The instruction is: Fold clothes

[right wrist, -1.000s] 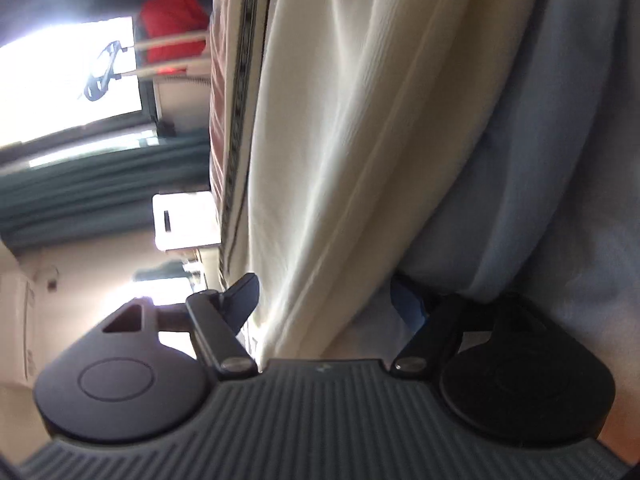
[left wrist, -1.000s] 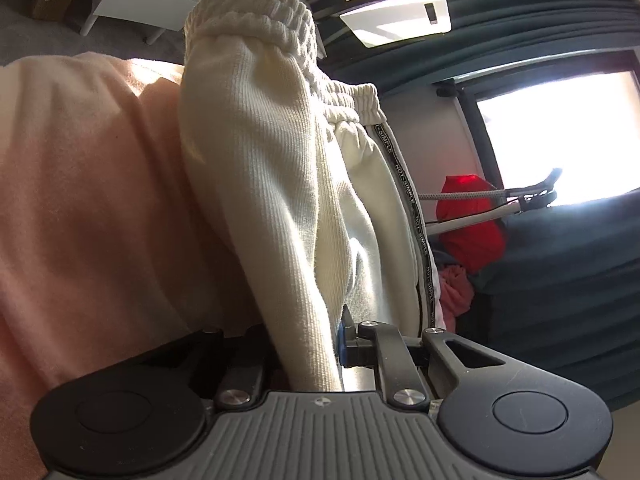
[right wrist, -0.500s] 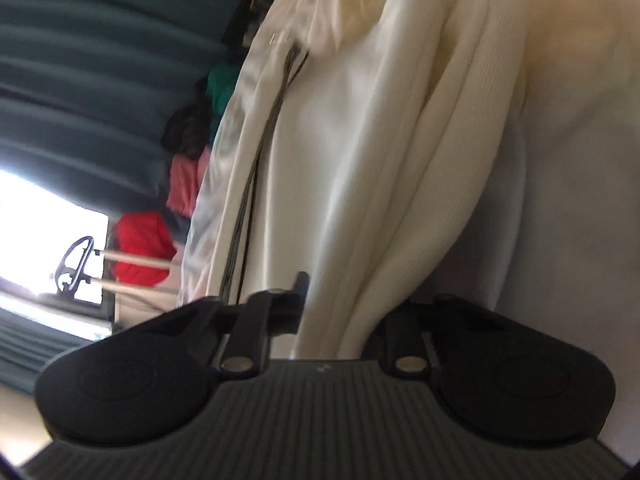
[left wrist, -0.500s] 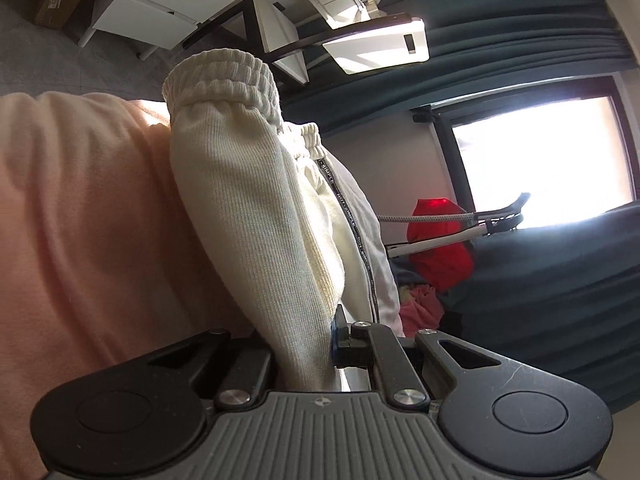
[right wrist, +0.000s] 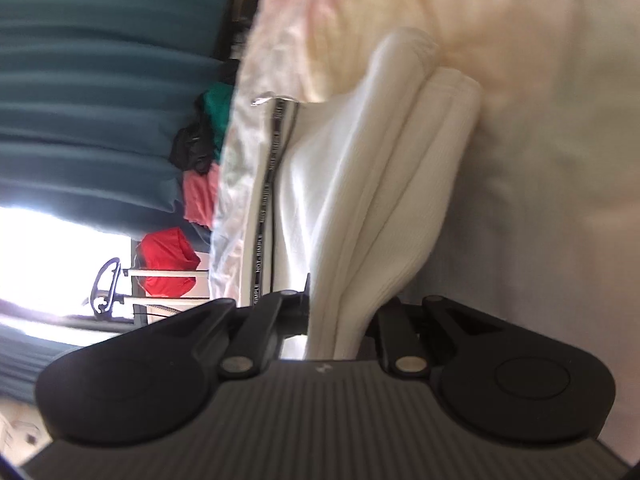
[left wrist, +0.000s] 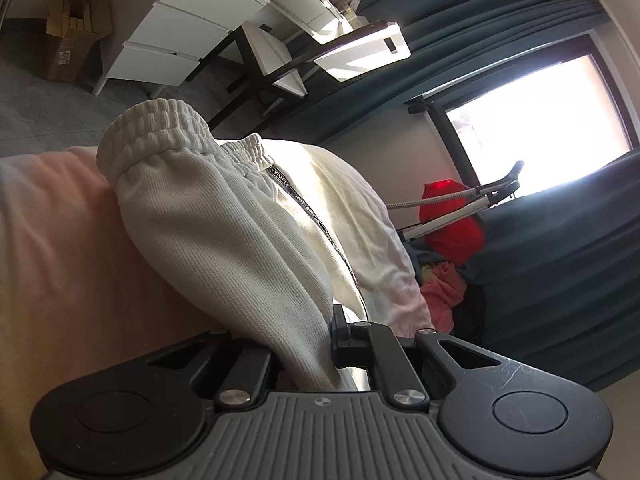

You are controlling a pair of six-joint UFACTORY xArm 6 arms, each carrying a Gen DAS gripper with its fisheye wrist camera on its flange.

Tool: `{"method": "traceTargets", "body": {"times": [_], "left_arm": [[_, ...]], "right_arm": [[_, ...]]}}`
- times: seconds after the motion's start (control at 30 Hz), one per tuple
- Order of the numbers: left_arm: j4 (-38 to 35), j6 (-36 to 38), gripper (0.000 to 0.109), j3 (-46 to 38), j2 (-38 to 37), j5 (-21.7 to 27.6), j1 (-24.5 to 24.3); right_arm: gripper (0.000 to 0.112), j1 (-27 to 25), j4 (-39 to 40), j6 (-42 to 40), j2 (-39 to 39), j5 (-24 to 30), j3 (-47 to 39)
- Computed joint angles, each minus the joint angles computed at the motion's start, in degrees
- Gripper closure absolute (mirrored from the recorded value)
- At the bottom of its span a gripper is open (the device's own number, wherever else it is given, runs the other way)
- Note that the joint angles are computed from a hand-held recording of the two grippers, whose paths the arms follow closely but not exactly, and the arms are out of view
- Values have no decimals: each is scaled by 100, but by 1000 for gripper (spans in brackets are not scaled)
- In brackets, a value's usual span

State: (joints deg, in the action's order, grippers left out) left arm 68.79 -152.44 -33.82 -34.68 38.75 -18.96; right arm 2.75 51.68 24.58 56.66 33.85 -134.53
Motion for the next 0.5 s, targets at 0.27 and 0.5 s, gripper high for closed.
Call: {"method": "traceTargets", "body": {"times": [0.27, 0.5], "left_arm": [[-955, 540, 100, 68, -43, 789, -609], [-1156, 1028, 98, -467, 475, 1355, -819]], "right_arm": [[96, -186, 663, 340, -145, 238, 556], [96, -67, 877, -461, -240, -639, 752]]}}
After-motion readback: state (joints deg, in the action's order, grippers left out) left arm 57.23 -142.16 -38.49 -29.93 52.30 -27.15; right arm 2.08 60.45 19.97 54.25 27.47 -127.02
